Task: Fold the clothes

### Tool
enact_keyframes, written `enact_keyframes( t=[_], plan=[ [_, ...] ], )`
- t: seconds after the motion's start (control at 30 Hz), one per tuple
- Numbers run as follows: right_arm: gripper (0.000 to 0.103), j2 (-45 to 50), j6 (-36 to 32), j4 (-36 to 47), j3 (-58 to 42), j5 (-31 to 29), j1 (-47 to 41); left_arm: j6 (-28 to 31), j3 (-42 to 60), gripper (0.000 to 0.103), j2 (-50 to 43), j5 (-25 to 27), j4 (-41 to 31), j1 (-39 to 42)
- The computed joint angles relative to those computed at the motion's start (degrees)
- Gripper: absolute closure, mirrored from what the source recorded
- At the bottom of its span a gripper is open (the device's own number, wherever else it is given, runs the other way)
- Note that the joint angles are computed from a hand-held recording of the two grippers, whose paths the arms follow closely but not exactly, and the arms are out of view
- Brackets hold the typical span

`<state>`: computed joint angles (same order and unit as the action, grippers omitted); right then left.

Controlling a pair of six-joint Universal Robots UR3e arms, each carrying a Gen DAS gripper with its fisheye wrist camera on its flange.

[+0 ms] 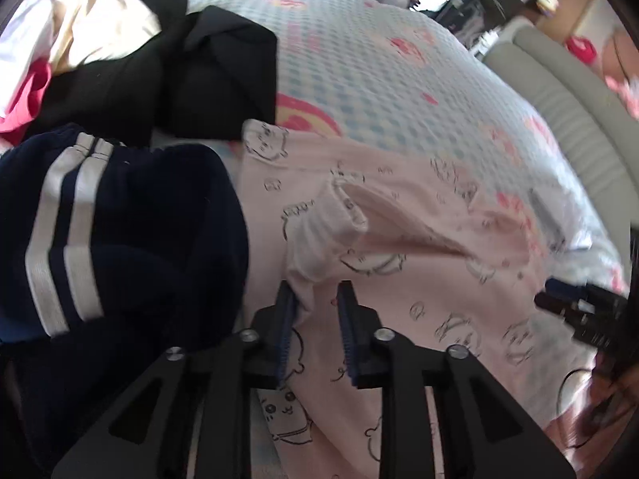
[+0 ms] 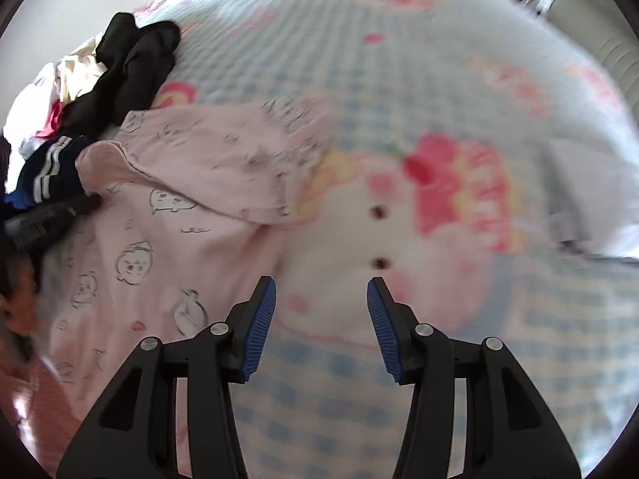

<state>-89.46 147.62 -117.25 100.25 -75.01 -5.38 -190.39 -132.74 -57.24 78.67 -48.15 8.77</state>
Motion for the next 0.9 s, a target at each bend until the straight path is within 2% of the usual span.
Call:
enact_keyframes(
  t=[0.03,0.1,0.23,0.27,0.3,0.37,0.4,0.47,0.57,0.67,0.8,0.9],
  plan=[
    [0.053,1.96,0.03,-0.09,-1.22,-0.11,0.81,-1.65,0.47,0.078,-2.47,4.35,2.42,-3.57],
    [0.053,5.87,0.37,-0.09,-4.53,-0.22,2.72,-3.11,2.32,0.078,-5.57,8.34,3.29,-5.95],
    [0.053,13.69,1.23,0.47,-13.43,1.17,6.1,-1.16,4.24,0.078,-6.24,9.51,3.92,-2.89],
    [0.055,15.63,2.34,-2.01,-14.99,2.16,6.53,-0.37,4.8,0.078,-6.39,9.64,4.02,-1.75],
    [0.057,16.4,5.64,-9.3,-14.2,2.48,6.97,0.26,5.55,0.078,-7.6,9.79,4.63,-0.64],
    [0.055,15.54,10.22,-21.14,-11.07,4.47,6.16,1.44,6.64,0.078,-9.85,7.82,5.33,2.5],
    [0.055,15.87,11.44,-21.94,-11.99,6.21,5.54,1.55,6.42,0.078,-9.55,6.15,5.4,4.3],
    [0.055,17.23,11.35,-18.48,-15.11,7.08,5.13,2.62,5.36,0.077,-8.17,2.54,4.98,7.01],
    [0.055,19.8,10.73,-16.03,-17.04,3.52,5.19,3.08,3.27,0.076,-5.93,0.08,4.75,8.48],
    [0.055,22.67,12.71,-11.45,-19.75,3.24,3.08,3.07,1.24,0.074,-4.23,-1.32,5.42,8.59],
    [0.055,23.12,23.16,-15.06,-17.63,3.23,-0.29,0.77,0.99,0.074,-4.5,1.36,7.52,6.34],
    [0.054,22.06,23.7,-15.91,-16.3,3.95,-0.68,0.64,1.43,0.074,-1.98,-1.08,6.3,7.19]
  ],
)
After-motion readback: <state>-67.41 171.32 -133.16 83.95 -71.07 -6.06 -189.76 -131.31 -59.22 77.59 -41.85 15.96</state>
